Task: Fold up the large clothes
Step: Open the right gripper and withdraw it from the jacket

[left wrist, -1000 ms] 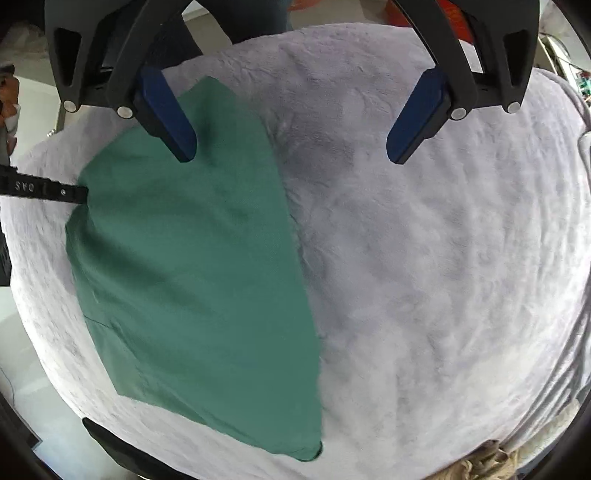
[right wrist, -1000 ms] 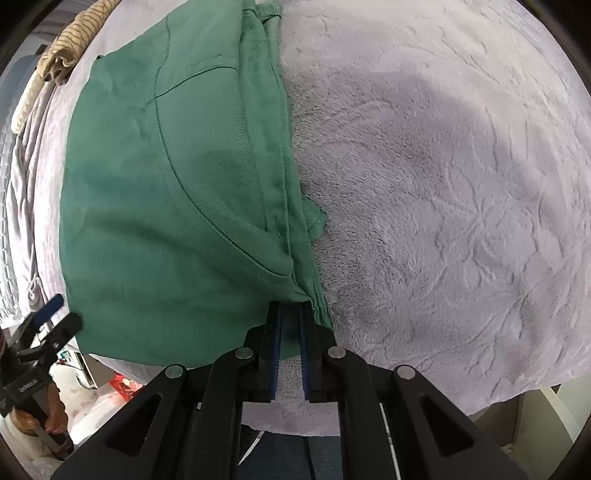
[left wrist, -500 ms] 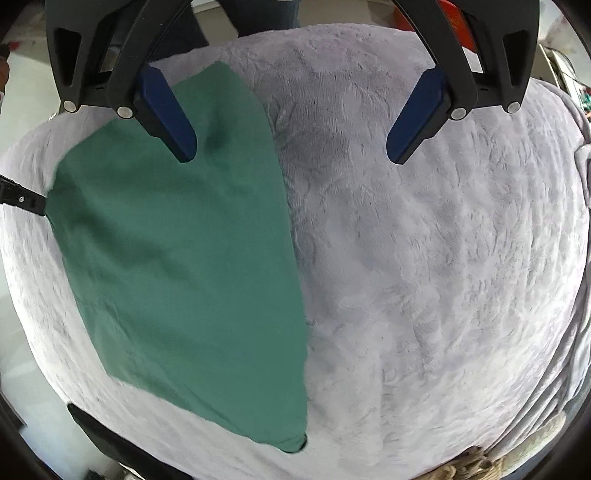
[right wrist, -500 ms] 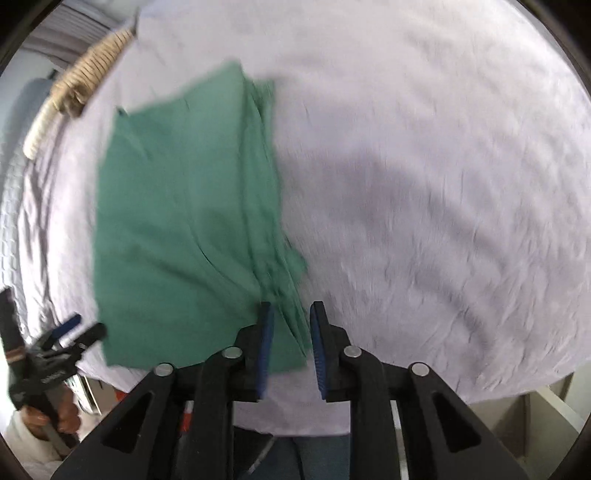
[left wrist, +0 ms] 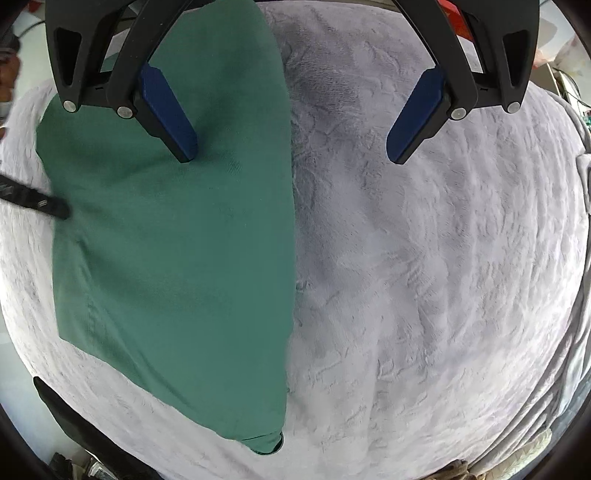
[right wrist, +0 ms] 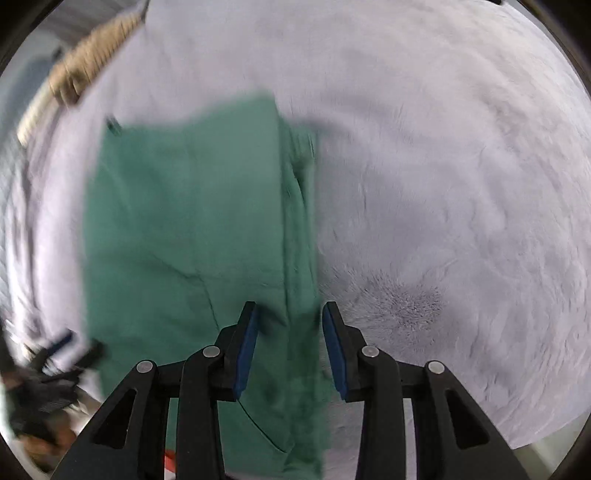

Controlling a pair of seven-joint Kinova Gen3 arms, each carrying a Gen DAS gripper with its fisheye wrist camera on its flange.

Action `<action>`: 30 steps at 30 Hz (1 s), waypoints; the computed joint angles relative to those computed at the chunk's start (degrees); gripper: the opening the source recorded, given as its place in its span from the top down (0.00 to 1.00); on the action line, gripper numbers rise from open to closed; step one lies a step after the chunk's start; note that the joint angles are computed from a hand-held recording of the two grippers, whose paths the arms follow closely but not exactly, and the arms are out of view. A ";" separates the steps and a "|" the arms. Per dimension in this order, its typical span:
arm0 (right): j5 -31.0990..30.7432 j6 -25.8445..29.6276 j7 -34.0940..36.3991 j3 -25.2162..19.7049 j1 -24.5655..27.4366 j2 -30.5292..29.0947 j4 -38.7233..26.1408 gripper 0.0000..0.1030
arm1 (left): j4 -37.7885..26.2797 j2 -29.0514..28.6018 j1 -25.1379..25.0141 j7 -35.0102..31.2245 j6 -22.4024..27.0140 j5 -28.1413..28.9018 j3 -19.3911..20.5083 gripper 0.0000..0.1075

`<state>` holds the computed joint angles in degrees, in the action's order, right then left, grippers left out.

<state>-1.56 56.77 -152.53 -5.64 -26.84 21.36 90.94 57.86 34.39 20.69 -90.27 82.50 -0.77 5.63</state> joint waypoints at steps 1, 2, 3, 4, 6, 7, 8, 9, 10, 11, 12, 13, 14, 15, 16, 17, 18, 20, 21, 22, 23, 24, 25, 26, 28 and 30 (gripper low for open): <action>-0.23 -1.37 -0.31 0.05 0.12 0.06 1.14 0.56 | 0.05 0.02 0.18 0.08 -0.07 -0.15 -0.04 0.04; -1.14 -3.38 -0.98 0.09 0.56 -0.38 2.73 0.53 | 0.01 0.15 0.36 0.16 -0.14 -0.31 -0.08 0.04; -1.73 -4.46 -1.37 0.07 0.84 -0.88 3.63 0.53 | -0.05 0.17 0.53 0.18 -0.09 -0.51 -0.12 0.04; -2.07 -4.92 -1.75 0.03 0.96 -1.39 4.04 0.53 | 0.59 -0.28 0.70 0.28 -0.31 -0.64 -0.15 0.04; -1.82 -3.90 -1.73 -0.21 0.79 -2.25 3.72 0.53 | 0.89 -0.49 0.96 0.58 -0.31 -0.78 -0.13 0.04; -1.44 -2.96 -1.96 -0.28 0.48 -2.84 3.60 0.53 | 1.02 -0.49 0.93 0.65 -0.28 -0.74 -0.10 0.04; -1.07 -2.08 -2.42 -0.38 0.05 -3.48 3.38 0.52 | 2.15 -1.03 1.14 1.05 -0.78 -0.70 -0.10 0.04; -0.98 -1.81 -2.69 -0.48 -0.04 -3.98 3.47 0.51 | 2.23 -1.07 1.00 1.03 -0.76 -0.64 -0.04 0.04; -0.96 -1.74 -3.26 -0.61 -0.24 -4.86 4.06 0.51 | 2.21 -1.06 0.95 1.06 -0.70 -0.61 0.01 0.04; -1.07 -1.63 -3.89 -0.77 -0.39 -5.54 4.39 0.51 | 2.23 -1.08 0.92 1.05 -0.58 -0.60 0.06 0.04; -1.12 -1.49 -4.62 -0.93 -0.59 -6.16 4.70 0.51 | 2.41 -1.24 0.78 0.85 -0.52 -0.59 0.11 0.04; -1.17 -1.33 -5.07 -1.08 -0.65 -6.45 4.82 0.51 | 2.64 -1.35 0.79 0.77 -0.59 -0.64 0.13 0.04; -1.22 -0.96 -5.80 -1.28 -0.89 -6.89 4.99 0.51 | 3.25 -1.66 0.68 0.55 -0.79 -0.68 0.14 0.04; -1.23 -0.74 -6.30 -1.48 -1.04 -7.45 5.42 0.49 | 4.06 -2.36 0.72 0.60 -0.80 -0.64 0.18 0.04; -1.06 -0.42 -7.13 -1.66 -1.38 -7.75 5.52 0.48 | 4.64 -2.75 0.69 0.51 -0.87 -0.67 0.23 0.04; -0.84 0.02 -8.11 -1.83 -1.78 -8.09 5.55 0.46 | 5.30 -3.17 0.73 0.39 -0.99 -0.81 0.26 0.04; -0.79 0.75 -8.46 -1.90 -1.84 -8.36 5.12 0.46 | 6.65 -4.38 0.83 0.40 -1.09 -0.87 0.33 0.04; -0.90 2.19 -8.22 -1.92 -1.30 -8.31 3.77 0.46 | 7.84 -5.31 0.88 0.16 -1.21 -1.15 0.47 0.04; -0.69 2.69 -8.85 -2.05 -1.57 -8.67 3.77 0.45 | 8.63 -5.84 0.94 0.11 -1.42 -1.36 0.48 0.04; -0.35 3.47 -9.55 -2.17 -1.93 -8.76 3.21 0.44 | 9.08 -6.34 0.96 -0.01 -1.34 -1.61 0.51 0.04; -0.10 3.86 -9.83 -2.25 -2.05 -8.85 2.94 0.43 | 9.41 -6.92 0.97 -0.08 -1.08 -1.85 0.53 0.04; 0.24 4.43 -10.16 -2.34 -2.25 -8.99 2.48 0.40 | 9.61 -7.42 0.98 -0.16 -0.88 -2.04 0.57 0.04; 0.50 4.90 -10.44 -2.45 -2.44 -9.20 2.11 0.37 | 9.55 -7.77 1.05 -0.28 -0.65 -2.37 0.60 0.04; 1.05 5.65 -10.74 -2.56 -2.78 -9.00 1.09 0.32 | 9.49 -8.25 1.33 -0.32 -0.50 -3.02 0.56 0.04; 2.72 7.66 -11.32 -2.84 -3.69 -9.63 -0.15 0.24 | 9.32 -9.05 1.58 -0.65 -0.31 -3.82 0.62 0.04; 5.51 11.40 -12.22 -3.00 -5.23 -8.78 -3.37 0.22 | 8.16 -9.53 1.37 -1.30 0.45 -3.84 0.83 0.04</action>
